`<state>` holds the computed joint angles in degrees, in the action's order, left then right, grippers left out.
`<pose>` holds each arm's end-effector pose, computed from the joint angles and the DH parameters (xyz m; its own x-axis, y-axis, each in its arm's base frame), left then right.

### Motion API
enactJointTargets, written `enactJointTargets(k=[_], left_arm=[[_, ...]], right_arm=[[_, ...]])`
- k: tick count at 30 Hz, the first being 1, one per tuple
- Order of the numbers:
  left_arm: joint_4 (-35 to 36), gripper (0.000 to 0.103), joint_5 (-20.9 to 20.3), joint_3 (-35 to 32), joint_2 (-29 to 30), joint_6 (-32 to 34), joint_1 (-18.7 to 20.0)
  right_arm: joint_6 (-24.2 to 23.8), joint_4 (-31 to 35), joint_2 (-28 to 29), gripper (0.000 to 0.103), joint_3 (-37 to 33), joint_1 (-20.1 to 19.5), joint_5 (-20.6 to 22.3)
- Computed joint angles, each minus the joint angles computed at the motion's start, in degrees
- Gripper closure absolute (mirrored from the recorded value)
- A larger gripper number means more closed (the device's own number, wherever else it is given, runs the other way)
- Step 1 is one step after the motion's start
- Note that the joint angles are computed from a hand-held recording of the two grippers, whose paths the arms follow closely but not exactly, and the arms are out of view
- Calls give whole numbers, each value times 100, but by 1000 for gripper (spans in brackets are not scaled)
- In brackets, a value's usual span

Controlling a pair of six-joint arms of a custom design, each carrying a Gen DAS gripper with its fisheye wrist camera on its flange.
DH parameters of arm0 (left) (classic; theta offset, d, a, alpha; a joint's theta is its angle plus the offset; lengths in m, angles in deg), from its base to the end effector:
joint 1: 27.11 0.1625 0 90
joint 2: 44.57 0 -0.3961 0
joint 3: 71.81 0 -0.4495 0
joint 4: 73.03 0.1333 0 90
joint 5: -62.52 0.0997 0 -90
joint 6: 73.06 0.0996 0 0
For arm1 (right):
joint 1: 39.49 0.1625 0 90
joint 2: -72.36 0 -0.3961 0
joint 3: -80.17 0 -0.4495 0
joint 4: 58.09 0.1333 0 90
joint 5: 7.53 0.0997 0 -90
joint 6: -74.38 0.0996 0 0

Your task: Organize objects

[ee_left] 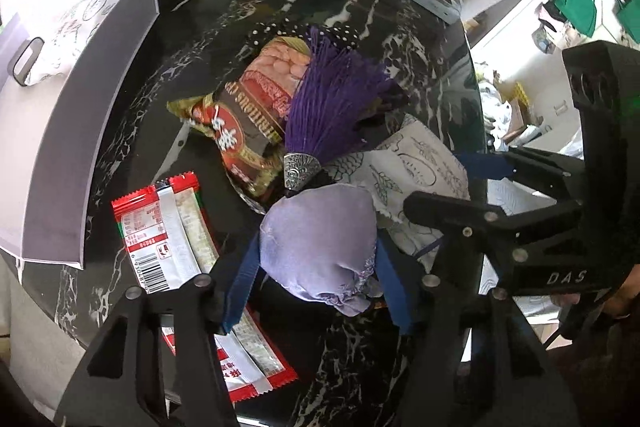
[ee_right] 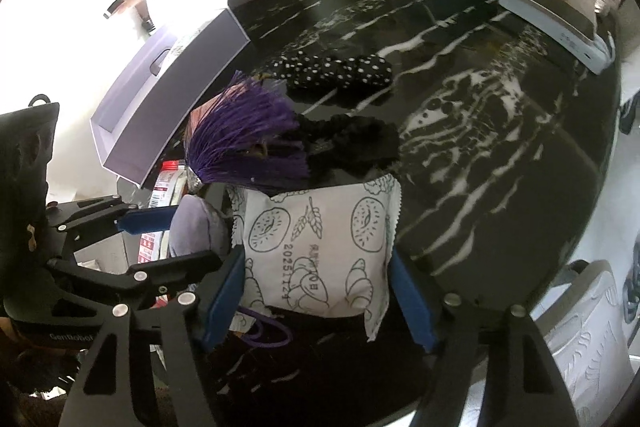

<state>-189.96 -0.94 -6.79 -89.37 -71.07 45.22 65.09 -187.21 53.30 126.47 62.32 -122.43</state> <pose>-0.0771 -0.8279 0.2094 -0.8573 0.2545 -0.4476 0.3314 0.9380 -0.1014 0.2716 -0.8527 0.0182 -0.8614 -0.2541 0.4398 -0.3438 0.9290 -0.1366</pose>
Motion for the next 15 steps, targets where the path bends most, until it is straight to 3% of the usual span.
enactJointTargets(k=[7,11,15], left_arm=[[123,48,66,-14,18,7,0],[140,44,115,-85,108,-20,20],[-18,41,236,27,101,233,-8]], right_arm=[[141,-256,-362,31,597,4,-145],[51,-209,-320,21,574,32,-329],[-204,-274,-233,18,500,66,-453]])
